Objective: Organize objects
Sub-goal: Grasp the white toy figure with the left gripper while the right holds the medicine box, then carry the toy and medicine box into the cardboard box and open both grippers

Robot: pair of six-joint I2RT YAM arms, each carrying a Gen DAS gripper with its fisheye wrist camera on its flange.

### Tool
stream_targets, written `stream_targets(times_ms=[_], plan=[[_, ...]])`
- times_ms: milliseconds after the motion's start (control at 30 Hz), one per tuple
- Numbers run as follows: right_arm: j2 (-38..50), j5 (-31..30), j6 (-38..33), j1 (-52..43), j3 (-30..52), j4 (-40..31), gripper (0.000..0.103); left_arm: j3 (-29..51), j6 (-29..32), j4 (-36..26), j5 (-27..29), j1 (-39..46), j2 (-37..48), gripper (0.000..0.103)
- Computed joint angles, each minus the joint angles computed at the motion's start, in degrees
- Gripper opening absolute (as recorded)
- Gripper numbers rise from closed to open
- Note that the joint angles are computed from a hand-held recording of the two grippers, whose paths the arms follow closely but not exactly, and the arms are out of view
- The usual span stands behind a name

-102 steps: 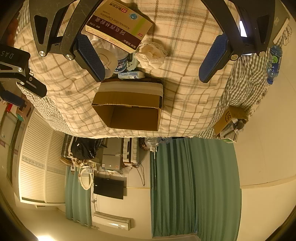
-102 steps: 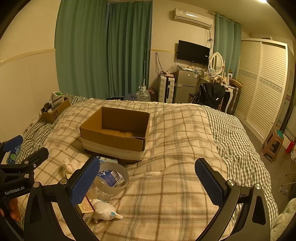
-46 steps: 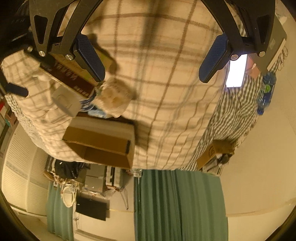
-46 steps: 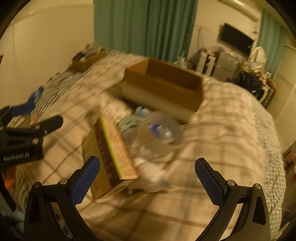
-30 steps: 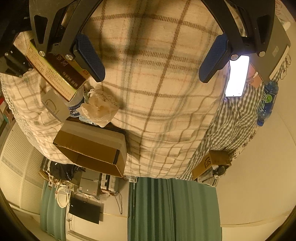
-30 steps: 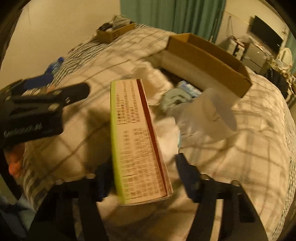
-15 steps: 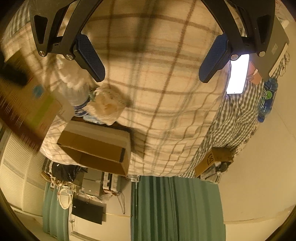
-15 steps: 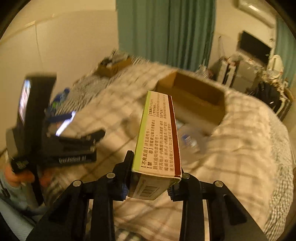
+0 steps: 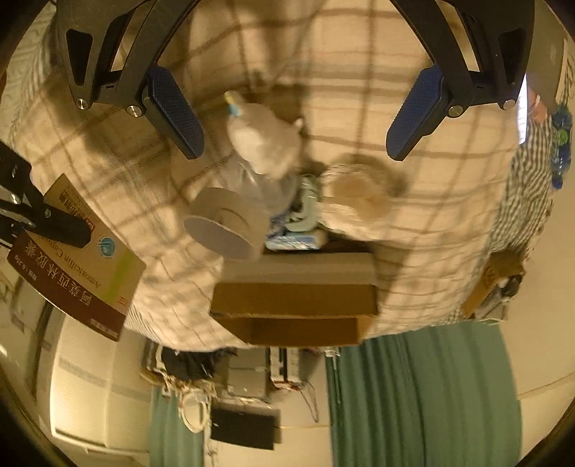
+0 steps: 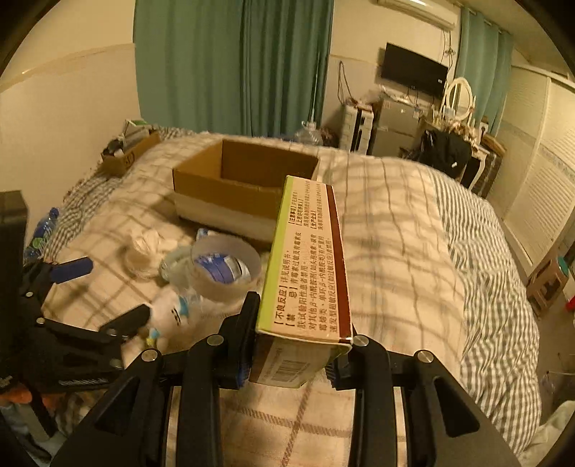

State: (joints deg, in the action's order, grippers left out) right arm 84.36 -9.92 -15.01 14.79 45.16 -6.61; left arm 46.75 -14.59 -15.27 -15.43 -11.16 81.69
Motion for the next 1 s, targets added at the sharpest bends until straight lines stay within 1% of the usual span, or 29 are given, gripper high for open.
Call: stream_targets(times_ms=[67, 133, 167, 200, 233, 267, 300, 333, 367, 433, 467, 567, 667, 733, 833, 1000], plan=[[0.8, -0.2, 0.0, 0.3, -0.5, 0.7, 0.031, 0.9, -0.3, 0.8, -0.5, -0.5, 3.2, 0.103], [1.1, -1.1, -0.4, -0.2, -1.4, 1.2, 0.031, 1.7, -1.2, 0.9, 1.5, 0.3, 5.8, 0.101], [1.2, -1.2, -0.4, -0.2, -1.6, 1.2, 0.031, 2.2, -1.6, 0.5, 3.2, 1.0, 6.7, 0.095], [1.2, -1.4, -0.5, -0.2, -1.9, 1.5, 0.031, 2.8, -2.2, -0.2, 4.9, 1.7, 7.6, 0.085], [1.5, -1.6, -0.7, -0.4, -2.0, 1.6, 0.031, 3.4, -2.5, -1.0, 6.8, 2.6, 8.5, 0.079], [1.7, -1.5, -0.6, -0.3, -2.1, 1.8, 0.031, 3.7, -2.8, -1.5, 8.6, 3.4, 9.0, 0.070], [1.7, -1.5, -0.5, -0.2, -2.5, 2.1, 0.031, 3.7, -3.0, -1.7, 10.7, 4.2, 9.3, 0.062], [1.7, -1.4, -0.5, -0.1, -2.6, 2.1, 0.031, 3.2, -3.1, -1.6, 12.4, 4.8, 8.8, 0.059], [1.6, -1.3, -0.4, 0.0, -2.6, 2.1, 0.031, 2.7, -2.9, -1.4, 13.1, 4.9, 8.3, 0.049], [1.5, -1.2, -0.4, 0.2, -2.6, 2.1, 0.031, 2.2, -2.4, -1.8, 12.7, 4.4, 6.9, 0.040], [1.3, -1.1, -0.4, 0.4, -2.6, 2.1, 0.031, 2.1, -2.1, -2.2, 12.8, 4.2, 6.1, 0.038], [0.2, -1.6, -0.7, 0.3, -2.2, 1.7, 0.031, 1.9, -1.4, -3.6, 15.9, 5.4, 3.3, 0.038], [-0.4, -2.0, -0.5, 0.4, -1.2, 1.2, 0.031, 2.3, -0.4, -5.3, 15.7, 6.4, -0.1, 0.038], [-0.1, -3.7, -0.7, 0.0, 0.9, -0.5, 0.031, 3.8, 0.5, -6.3, 16.5, 7.8, -1.7, 0.038], [0.9, -7.5, -0.2, -0.5, 5.4, -3.3, 0.031, 8.6, 2.8, -7.5, 14.9, 9.3, -1.2, 0.038], [1.9, -7.1, -0.3, 1.2, 14.8, -5.4, 0.031, 19.3, 5.5, -9.8, 12.6, 11.0, 0.5, 0.038]])
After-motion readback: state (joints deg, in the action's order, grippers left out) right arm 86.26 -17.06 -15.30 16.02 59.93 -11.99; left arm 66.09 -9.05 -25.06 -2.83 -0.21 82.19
